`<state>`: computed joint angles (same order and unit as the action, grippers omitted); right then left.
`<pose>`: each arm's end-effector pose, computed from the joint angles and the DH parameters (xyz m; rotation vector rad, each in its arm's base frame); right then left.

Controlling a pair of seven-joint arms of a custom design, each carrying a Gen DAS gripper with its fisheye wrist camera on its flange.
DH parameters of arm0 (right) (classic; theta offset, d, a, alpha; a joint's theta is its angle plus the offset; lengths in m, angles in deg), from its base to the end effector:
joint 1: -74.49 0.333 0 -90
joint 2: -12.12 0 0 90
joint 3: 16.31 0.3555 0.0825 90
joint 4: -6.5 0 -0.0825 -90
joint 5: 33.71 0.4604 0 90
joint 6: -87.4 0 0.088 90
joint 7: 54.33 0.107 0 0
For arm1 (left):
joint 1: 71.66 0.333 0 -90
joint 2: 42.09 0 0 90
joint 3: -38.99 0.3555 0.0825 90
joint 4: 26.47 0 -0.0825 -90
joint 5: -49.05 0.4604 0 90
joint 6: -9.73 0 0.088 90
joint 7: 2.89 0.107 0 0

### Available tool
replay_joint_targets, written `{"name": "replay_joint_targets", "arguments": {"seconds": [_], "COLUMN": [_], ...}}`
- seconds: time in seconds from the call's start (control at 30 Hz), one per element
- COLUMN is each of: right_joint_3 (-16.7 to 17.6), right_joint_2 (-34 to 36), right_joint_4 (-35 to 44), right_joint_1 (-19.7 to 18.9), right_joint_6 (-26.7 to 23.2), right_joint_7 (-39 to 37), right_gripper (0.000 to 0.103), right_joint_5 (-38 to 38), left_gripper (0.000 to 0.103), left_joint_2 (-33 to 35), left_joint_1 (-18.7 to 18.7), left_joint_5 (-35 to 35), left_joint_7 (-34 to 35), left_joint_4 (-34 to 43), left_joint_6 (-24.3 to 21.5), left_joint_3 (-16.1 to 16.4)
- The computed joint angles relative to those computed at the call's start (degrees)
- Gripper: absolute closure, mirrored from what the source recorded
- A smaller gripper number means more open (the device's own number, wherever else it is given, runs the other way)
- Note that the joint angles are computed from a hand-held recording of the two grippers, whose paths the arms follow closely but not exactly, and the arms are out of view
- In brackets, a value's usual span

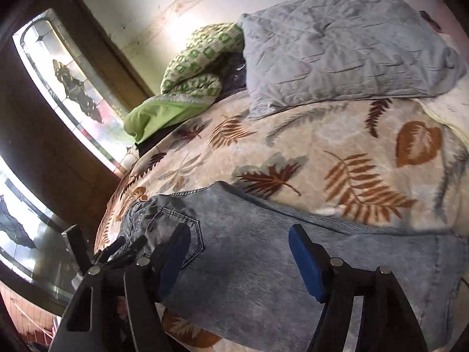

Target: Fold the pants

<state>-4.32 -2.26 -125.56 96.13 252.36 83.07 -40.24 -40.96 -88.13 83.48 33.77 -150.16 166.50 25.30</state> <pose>0.4728 0.3311 0.5451 -1.5382 1.7470 -0.2317 0.5443 -0.3410 0.4423 -1.7921 1.9479 -0.7067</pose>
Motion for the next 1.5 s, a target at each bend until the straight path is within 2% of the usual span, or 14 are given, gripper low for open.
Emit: {"name": "replay_joint_targets", "arguments": {"seconds": [0.07,0.13,0.23,0.47,0.5,0.6,0.8,0.93,1.07,1.13,1.17,1.2,1.37,1.5], "right_joint_3": [-3.8,-4.2,-4.1,-4.4,-4.7,-6.2,-10.3,-10.0,-10.3,-9.6,-9.0,-8.3,-4.4,-2.7], "right_joint_2": [9.0,16.0,24.6,33.3,33.8,34.4,37.4,38.7,30.7,25.6,22.8,20.0,10.3,9.8], "right_joint_4": [8.7,16.0,25.4,35.6,36.4,38.5,43.6,44.2,33.9,28.0,24.5,20.9,6.2,4.7], "right_joint_1": [4.3,4.7,4.3,4.5,5.1,7.1,12.8,12.2,10.8,9.7,8.9,8.1,5.0,0.9], "right_joint_6": [-3.2,-7.7,-14.2,-22.5,-24.1,-26.7,-32.0,-32.3,-23.2,-20.3,-18.3,-16.2,-6.4,-14.3], "right_joint_7": [-11.3,-20.2,-22.2,-24.4,-24.3,-22.6,-15.2,-12.3,-2.6,0.7,2.2,3.6,-1.2,10.0], "right_gripper": [0.048,0.049,0.049,0.053,0.074,0.098,0.100,0.100,0.090,0.067,0.045,0.035,0.035,0.035], "right_joint_5": [6.9,12.8,9.5,7.0,5.9,1.0,-16.5,-17.3,-17.1,-17.1,-16.4,-15.4,2.5,-7.4], "left_gripper": [0.014,0.014,0.014,0.014,0.014,0.014,0.013,0.012,0.012,0.012,0.012,0.012,0.012,0.012], "left_joint_2": [-0.8,-0.7,-1.1,-1.0,-1.0,-1.0,-0.9,-0.7,-1.1,-1.5,-1.7,-2.0,-3.2,-2.4], "left_joint_1": [-0.1,0.2,0.6,0.9,0.9,1.0,0.9,0.8,0.8,0.9,1.0,1.1,2.5,2.0], "left_joint_5": [3.7,1.4,-0.6,-1.2,-1.2,-1.0,0.8,2.1,2.6,2.9,2.8,2.8,10.6,9.7], "left_joint_7": [-2.5,-0.9,0.4,1.4,1.5,1.3,0.3,-0.1,-1.5,-2.6,-2.9,-3.6,-12.1,-8.3], "left_joint_4": [-0.2,-0.6,-1.3,-1.5,-1.5,-1.4,-1.3,-1.1,-1.4,-1.8,-2.0,-2.2,-3.2,-2.5], "left_joint_6": [0.5,1.5,3.1,4.1,4.1,4.1,3.7,3.4,3.8,4.6,5.1,5.7,9.9,9.4], "left_joint_3": [0.0,0.0,0.0,-0.1,-0.1,-0.1,-0.2,-0.1,-0.1,-0.1,-0.1,-0.1,-0.7,-1.4]}}
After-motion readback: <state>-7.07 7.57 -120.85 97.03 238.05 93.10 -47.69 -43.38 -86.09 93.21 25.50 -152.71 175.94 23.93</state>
